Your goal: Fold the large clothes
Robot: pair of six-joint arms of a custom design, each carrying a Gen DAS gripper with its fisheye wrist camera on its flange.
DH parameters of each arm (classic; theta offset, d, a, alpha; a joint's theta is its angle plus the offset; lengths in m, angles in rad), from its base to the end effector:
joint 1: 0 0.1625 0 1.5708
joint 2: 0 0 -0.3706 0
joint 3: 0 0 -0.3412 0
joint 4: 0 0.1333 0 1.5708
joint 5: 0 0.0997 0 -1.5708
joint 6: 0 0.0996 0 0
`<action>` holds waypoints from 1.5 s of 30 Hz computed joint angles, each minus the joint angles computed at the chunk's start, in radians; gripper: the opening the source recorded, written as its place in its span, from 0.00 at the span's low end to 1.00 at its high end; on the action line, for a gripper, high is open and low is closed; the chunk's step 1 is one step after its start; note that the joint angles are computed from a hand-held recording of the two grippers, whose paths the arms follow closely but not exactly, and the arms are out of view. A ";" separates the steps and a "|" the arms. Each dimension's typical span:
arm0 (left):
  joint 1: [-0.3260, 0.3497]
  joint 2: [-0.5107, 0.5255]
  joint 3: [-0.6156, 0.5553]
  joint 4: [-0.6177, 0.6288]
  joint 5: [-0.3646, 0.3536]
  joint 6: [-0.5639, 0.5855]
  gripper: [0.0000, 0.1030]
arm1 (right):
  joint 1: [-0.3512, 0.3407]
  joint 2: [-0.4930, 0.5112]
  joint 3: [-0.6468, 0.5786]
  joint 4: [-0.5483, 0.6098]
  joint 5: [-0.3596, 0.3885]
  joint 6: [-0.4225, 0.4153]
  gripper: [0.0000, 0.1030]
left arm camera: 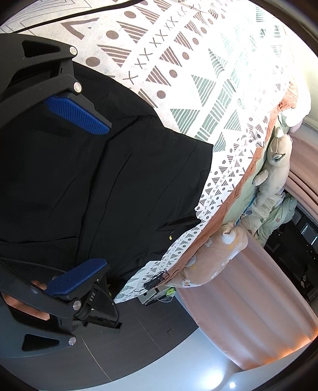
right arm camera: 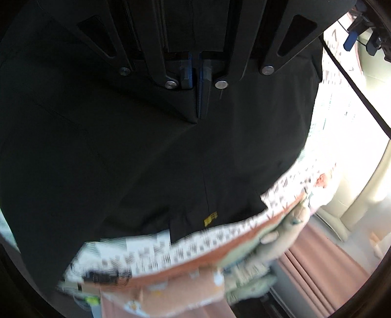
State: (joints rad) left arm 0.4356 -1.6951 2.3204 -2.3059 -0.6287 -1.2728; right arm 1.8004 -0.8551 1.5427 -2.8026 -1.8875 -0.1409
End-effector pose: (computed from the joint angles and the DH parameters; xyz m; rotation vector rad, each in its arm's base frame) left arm -0.2146 -0.3358 0.2832 -0.2518 2.5935 -1.2896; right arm 0.2455 -0.6010 0.1963 0.3858 -2.7236 0.7855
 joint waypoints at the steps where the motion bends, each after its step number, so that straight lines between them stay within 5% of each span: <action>1: 0.000 0.005 -0.001 -0.004 -0.002 0.004 1.00 | -0.002 -0.003 -0.010 0.029 0.023 0.000 0.30; 2: 0.003 0.011 -0.003 -0.011 -0.004 0.012 1.00 | 0.004 -0.001 -0.008 0.043 0.036 0.001 0.71; 3: 0.003 0.012 -0.003 -0.013 -0.006 0.015 1.00 | 0.005 -0.010 -0.003 0.061 0.051 -0.004 0.96; 9: -0.001 0.017 -0.006 -0.007 -0.003 0.017 1.00 | 0.011 -0.126 0.074 0.114 0.113 -0.058 0.97; 15: -0.009 0.010 -0.004 0.006 0.005 0.001 1.00 | -0.018 -0.284 0.187 0.021 0.153 -0.083 0.97; 27: -0.006 0.032 -0.026 0.077 0.019 -0.035 1.00 | -0.093 -0.308 0.200 -0.199 -0.162 0.013 0.97; 37: 0.004 0.062 -0.035 0.071 0.009 -0.026 1.00 | -0.126 -0.238 0.158 -0.136 -0.234 0.066 0.90; 38: 0.005 0.063 -0.036 0.070 0.008 -0.023 1.00 | -0.123 -0.230 0.140 -0.094 -0.254 0.066 0.84; 39: 0.005 0.064 -0.036 0.069 0.007 -0.019 1.00 | -0.130 -0.213 0.123 -0.054 -0.254 0.070 0.64; 40: 0.005 0.066 -0.037 0.067 0.007 -0.016 1.00 | -0.136 -0.207 0.119 -0.044 -0.257 0.070 0.61; 42: 0.002 0.062 -0.038 0.074 0.012 -0.017 1.00 | -0.125 -0.197 0.112 -0.086 -0.281 0.033 0.28; 45: -0.003 0.043 -0.033 0.083 0.021 -0.029 1.00 | -0.105 -0.186 0.105 -0.140 -0.303 0.005 0.20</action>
State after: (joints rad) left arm 0.4331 -1.6518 2.2873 -2.2225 -0.6082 -1.3016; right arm 1.6956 -1.0407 1.6478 -2.9430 -2.1909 -0.1357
